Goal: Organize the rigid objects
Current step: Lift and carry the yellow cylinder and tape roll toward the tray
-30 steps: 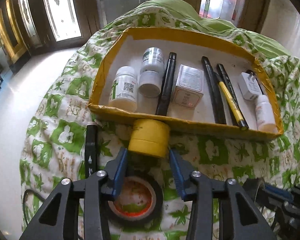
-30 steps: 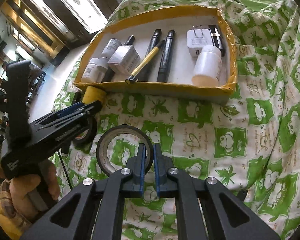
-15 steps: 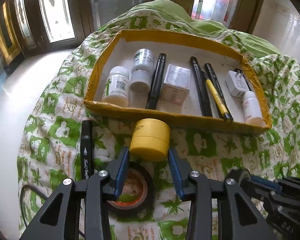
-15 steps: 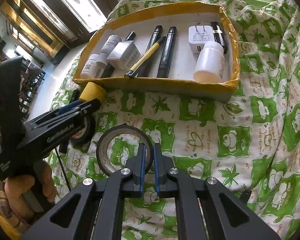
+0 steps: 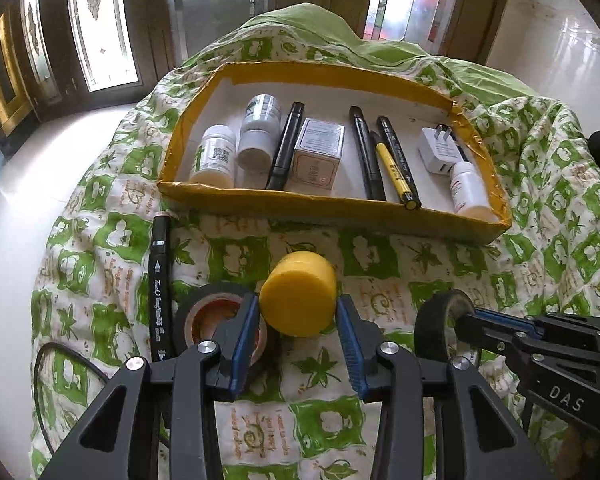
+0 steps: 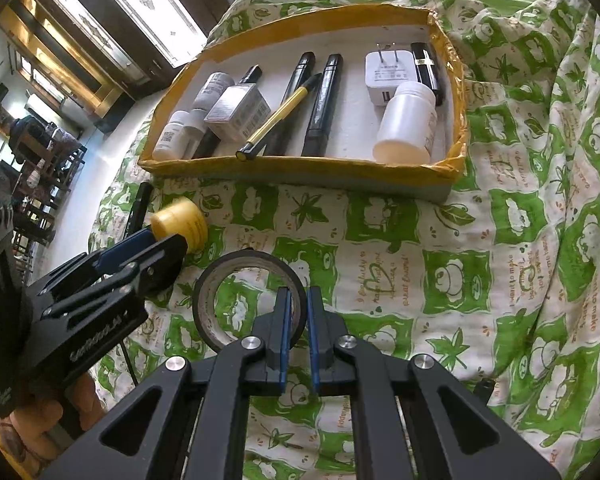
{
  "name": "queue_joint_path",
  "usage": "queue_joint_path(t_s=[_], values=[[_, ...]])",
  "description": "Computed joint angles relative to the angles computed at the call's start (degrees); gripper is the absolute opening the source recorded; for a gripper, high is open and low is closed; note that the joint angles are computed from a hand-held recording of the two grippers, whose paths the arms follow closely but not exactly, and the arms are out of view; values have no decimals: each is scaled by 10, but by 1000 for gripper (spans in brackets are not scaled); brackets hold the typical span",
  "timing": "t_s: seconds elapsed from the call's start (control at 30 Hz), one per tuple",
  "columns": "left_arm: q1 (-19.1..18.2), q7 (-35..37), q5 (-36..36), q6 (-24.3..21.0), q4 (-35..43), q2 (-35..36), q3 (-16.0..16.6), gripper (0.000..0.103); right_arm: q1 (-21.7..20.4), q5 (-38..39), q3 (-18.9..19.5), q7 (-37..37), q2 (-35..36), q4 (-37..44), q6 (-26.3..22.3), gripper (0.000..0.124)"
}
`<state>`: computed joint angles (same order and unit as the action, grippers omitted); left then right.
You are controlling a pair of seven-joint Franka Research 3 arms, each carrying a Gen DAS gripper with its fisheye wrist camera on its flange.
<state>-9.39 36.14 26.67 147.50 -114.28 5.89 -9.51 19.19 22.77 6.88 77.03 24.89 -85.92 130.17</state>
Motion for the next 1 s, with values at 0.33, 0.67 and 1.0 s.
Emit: queue_joint_path(t_s=[0.33, 0.67, 1.0], values=[[-1, 8, -6, -2, 4, 5, -1, 41, 0, -1, 0, 2, 1, 1, 0, 8], [4, 6, -21, 19, 11, 13, 3, 41, -3, 7, 1, -1, -1, 0, 3, 8], [28, 12, -69, 70, -10, -29, 9, 41, -18, 41, 2, -4, -8, 9, 13, 8]])
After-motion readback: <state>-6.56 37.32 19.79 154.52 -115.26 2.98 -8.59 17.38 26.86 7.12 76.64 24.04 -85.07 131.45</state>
